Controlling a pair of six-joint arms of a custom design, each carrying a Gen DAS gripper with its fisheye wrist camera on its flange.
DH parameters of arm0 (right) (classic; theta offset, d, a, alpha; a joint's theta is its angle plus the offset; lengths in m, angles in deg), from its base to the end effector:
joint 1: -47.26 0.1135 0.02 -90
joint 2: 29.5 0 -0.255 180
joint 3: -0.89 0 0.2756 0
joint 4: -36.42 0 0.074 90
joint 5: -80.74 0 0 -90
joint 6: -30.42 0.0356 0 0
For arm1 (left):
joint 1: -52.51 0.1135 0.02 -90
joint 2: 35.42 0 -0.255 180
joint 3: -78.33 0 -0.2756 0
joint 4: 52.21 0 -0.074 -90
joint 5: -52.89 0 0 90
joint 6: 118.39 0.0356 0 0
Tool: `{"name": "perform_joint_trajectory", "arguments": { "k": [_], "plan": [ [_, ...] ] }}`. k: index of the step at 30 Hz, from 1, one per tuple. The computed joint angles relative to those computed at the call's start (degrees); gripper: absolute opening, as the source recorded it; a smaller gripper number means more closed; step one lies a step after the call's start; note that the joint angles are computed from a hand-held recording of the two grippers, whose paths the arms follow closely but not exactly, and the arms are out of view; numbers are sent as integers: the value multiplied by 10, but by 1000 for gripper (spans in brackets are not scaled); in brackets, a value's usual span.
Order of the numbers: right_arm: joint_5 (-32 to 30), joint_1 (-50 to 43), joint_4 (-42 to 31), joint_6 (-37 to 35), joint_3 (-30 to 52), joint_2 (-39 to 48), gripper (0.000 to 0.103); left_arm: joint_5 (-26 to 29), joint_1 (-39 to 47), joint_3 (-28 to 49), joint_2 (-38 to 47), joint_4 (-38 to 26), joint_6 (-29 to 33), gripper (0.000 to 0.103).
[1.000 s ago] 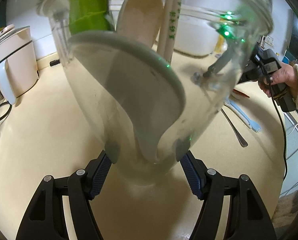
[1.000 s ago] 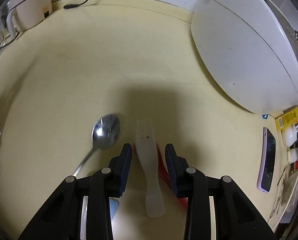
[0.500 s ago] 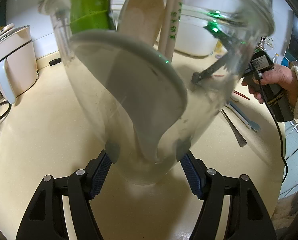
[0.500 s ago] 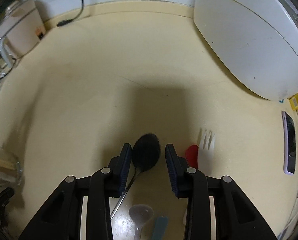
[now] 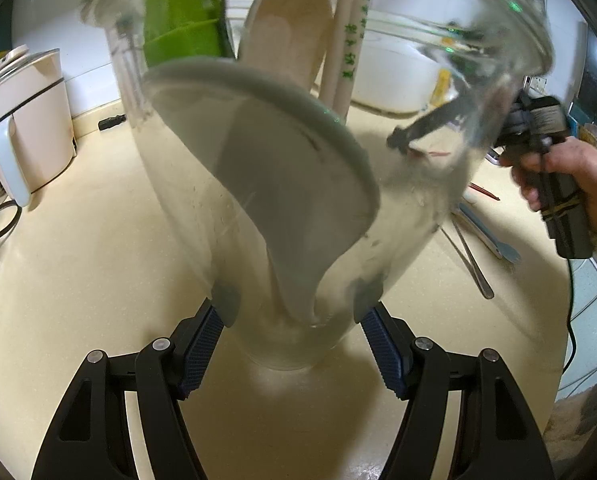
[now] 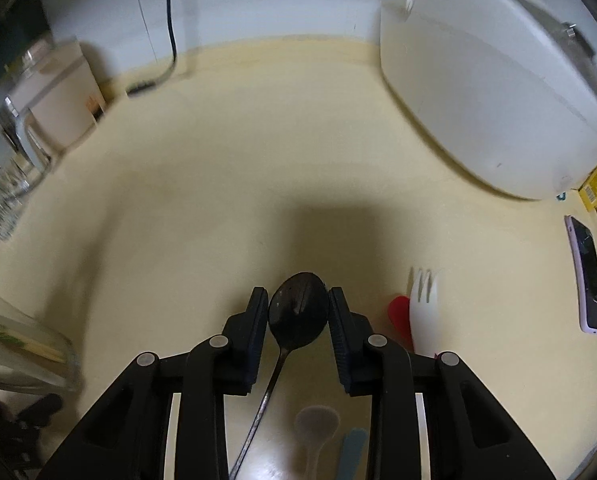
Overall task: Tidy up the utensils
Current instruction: 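Grasp the metal spoon on the counter with the right tool, then carry the metal spoon to the glass and release it inside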
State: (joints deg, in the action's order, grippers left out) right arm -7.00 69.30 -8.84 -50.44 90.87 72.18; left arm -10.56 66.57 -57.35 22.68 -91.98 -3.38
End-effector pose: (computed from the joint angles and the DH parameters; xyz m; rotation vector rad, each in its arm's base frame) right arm 0.3724 0.1493 0.2155 -0.2739 2.5569 0.1561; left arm 0.2132 0.0370 0.1792 0.4117 2.3548 -0.2675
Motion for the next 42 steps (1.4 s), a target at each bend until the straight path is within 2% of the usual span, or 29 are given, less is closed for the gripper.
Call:
{"name": "perform_joint_trajectory", "arguments": {
  "k": [8,15,23,31,36,42],
  "plan": [
    [64,52,33,10,-58,-156,30,3,2,0,5,2,0,72],
    [143,101,30,-35,-14,-216,30,11,13,6,14,0,9,72],
    [129,143,-1,-47,97,-230,30,12,14,7,14,-1,10,72],
    [76,187,-33,-21,182,-236,30,12,14,7,14,-1,10,72],
    [57,211,-31,-15,202,-212,30,12,15,8,15,-1,10,72],
    [33,220,-21,6,185,-165,30,13,15,8,15,-1,10,72]
  ]
}}
